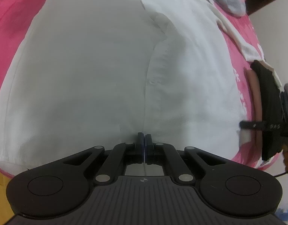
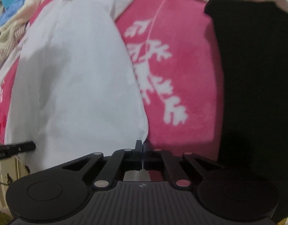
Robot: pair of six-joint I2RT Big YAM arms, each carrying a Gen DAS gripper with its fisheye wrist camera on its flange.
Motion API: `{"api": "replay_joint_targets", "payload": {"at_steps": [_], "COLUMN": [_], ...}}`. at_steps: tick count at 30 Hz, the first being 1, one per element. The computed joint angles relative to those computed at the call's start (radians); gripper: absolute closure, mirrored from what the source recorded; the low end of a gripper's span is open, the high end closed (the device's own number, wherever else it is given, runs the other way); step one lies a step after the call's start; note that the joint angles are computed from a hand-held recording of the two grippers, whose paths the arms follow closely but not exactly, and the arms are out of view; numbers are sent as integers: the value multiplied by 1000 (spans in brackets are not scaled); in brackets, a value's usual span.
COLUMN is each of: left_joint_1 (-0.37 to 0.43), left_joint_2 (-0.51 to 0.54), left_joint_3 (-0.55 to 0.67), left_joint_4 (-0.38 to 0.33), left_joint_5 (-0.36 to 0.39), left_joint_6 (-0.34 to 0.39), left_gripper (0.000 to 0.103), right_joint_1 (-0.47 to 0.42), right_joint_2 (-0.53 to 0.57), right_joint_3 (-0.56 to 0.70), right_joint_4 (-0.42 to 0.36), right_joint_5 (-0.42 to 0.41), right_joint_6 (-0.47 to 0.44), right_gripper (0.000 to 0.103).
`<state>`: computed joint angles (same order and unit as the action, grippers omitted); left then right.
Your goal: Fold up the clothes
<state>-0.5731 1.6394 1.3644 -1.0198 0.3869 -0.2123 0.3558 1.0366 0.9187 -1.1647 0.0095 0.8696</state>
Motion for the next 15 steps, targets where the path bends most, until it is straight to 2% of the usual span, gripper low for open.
{"api": "replay_joint_targets", "payload": {"at_steps": [4, 8, 11, 12, 14, 15], "left_joint_1": [-10, -12, -15, -16, -18, -19], "left_joint_2": [-2, -1, -5, -7, -11, -15], "left_joint_3": [1, -2, -7, -9, -15, -20], "left_joint_4": [-3, 1, 5, 6, 12, 17], "left_joint_5": [-2, -9, -18, -21, -27, -29], "left_joint_6": [23, 37, 61, 69, 85, 92], "left_gripper": [103, 103, 103, 103, 103, 103], "right_joint_1": [30, 30, 40, 43, 62, 71], "right_joint_2": [10, 50, 59, 58, 59, 51], "right_joint_3": [22, 21, 34, 42, 83, 103], "right_joint_4": [-46, -63, -88, -101, -166, -170], "right_joint_5": [63, 81, 107, 116, 188, 228], "right_joint_6": [-11, -31, -10, 7, 44, 43], "right_gripper": [103, 102, 98, 93, 91, 91]}}
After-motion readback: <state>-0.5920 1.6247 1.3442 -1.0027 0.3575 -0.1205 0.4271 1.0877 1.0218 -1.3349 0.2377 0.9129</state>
